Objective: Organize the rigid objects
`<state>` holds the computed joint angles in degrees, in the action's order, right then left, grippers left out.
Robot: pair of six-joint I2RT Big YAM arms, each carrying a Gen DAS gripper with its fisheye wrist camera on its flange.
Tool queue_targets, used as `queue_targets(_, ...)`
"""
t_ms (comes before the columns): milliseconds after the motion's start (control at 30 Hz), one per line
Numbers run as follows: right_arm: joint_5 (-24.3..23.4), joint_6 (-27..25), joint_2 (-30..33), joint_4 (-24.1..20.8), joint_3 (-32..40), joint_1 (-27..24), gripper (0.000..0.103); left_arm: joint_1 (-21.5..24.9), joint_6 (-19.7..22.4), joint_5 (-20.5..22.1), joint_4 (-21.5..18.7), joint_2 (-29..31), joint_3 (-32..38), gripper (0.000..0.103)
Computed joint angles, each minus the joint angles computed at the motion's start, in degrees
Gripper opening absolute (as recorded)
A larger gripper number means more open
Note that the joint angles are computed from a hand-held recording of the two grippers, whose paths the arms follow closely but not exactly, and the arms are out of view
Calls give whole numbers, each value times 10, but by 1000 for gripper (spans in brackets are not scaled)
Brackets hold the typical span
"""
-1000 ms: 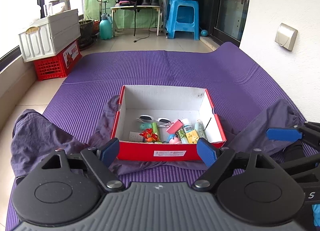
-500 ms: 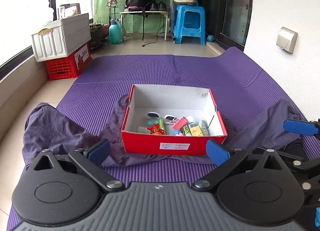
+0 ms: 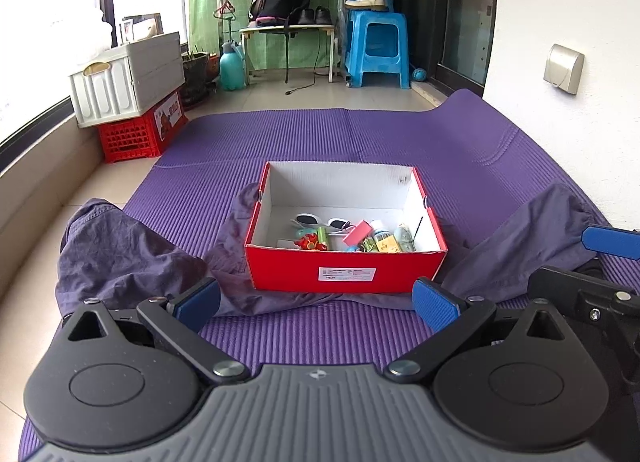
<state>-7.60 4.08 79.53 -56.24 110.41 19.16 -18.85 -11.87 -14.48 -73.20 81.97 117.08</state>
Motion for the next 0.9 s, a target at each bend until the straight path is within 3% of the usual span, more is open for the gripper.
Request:
queue_targets(367, -1, 14, -35, 7, -41, -6, 103, -23, 3, -27, 9, -20, -14, 103)
queue_targets(900, -2, 46, -45, -5, -57, -20, 103, -41, -12, -12, 6, -31, -26, 103)
